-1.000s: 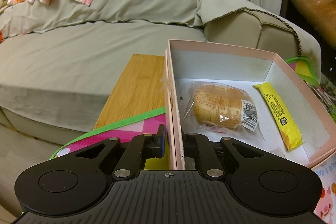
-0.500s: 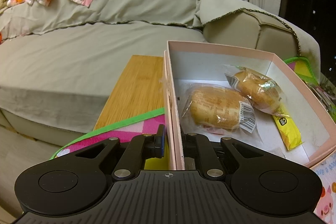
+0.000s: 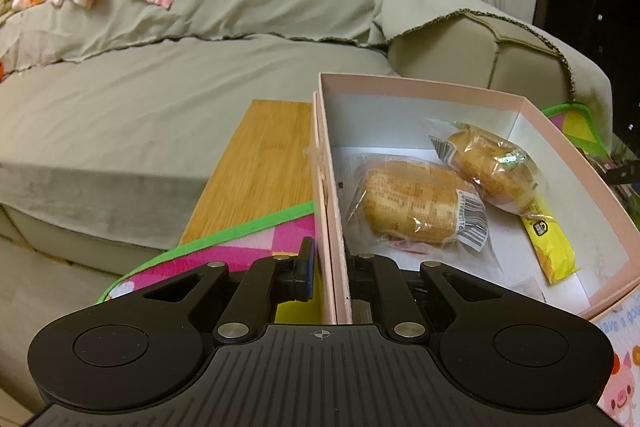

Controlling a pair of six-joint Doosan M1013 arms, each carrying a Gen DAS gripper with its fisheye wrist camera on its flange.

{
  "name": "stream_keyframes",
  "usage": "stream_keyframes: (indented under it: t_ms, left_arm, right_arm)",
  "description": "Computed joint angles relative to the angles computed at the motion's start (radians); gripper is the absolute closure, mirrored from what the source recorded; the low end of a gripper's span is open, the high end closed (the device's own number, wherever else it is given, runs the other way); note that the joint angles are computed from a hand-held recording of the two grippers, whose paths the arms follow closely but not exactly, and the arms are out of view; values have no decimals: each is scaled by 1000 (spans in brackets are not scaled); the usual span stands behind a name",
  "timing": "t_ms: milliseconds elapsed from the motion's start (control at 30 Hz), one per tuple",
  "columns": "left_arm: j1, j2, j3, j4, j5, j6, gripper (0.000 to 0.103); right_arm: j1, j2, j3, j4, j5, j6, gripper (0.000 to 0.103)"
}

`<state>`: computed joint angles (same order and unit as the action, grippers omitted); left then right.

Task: Organize objects
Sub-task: 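Place the round bagged cake into the box and release, then grasp the brown cookie packet with the right tool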

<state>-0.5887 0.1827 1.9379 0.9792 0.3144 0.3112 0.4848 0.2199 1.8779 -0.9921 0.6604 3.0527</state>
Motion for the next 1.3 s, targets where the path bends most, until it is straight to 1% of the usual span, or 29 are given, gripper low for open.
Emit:
stream_keyframes:
  t_ms: [67,100,133,200,367,400,433,500,633,700,800,867,933,967,1000,1033,1100,1133,1233,1300]
  left_arm:
    - [-1,1,-2,-8,5,8,92]
    - [-2,1,-3,-9,8,9,92]
    - [-3,2,-4,-10,12,10,92]
    - [-2,2,-6,-21,14,21,92]
    - [-1,2,-10,-55,15,59,92]
    - [-1,3,-11,-56,17,59,92]
    - [-1,3,-12,-65,20,68,92]
    - [-1,4,-16,-99,28,100,92]
    - [-1,3,-21,-126,36,133,92]
    - [-2,4,-25,-141,45,156,93]
    - [-2,3,-26,-144,44,169,93]
    - [1,-1,-24,-157,33,181,93]
    - [3,-7,-23,-180,31,205,92]
    - [1,-11,-21,-172,34,199,92]
    - [-2,-14,-19,-155,37,188,92]
    - [-6,-17,-17,-135,42,174,93]
    - [-13,-22,-16,-112,52,160,93]
    - [-14,-24,-17,-119,56,166,93]
    - [-16,-26,-28,-164,75,209,93]
    - [-19,-23,-35,-169,92,220,93]
  right_arm:
    - [-20,11,-4,35,-23,-23,31]
    - [-27,14,-4,52,-34,-31,36]
    - [-33,15,-5,73,-43,-50,47]
    - [-30,13,-4,70,-35,-54,61]
    - [-12,-33,23,118,-37,-107,70]
    - [-5,-46,34,120,-39,-111,77]
    - [1,-61,45,124,-43,-117,82]
    - [15,-95,67,153,-55,-139,87]
    - [54,-152,109,170,-70,-161,88]
    - [70,-169,123,173,-71,-169,87]
    - [92,-176,132,138,-37,-137,86]
    - [98,-170,133,121,-21,-123,84]
    - [97,-165,137,109,-26,-103,80]
    - [100,-162,139,89,-24,-82,79]
    - [104,-156,139,62,-19,-62,74]
    - [107,-151,140,32,-11,-44,67]
    - [111,-142,142,-22,-3,-15,57]
    - [111,-138,142,-47,3,0,54]
    - [99,-140,149,-96,-9,36,50]
    - [87,-146,157,-114,-28,60,45]
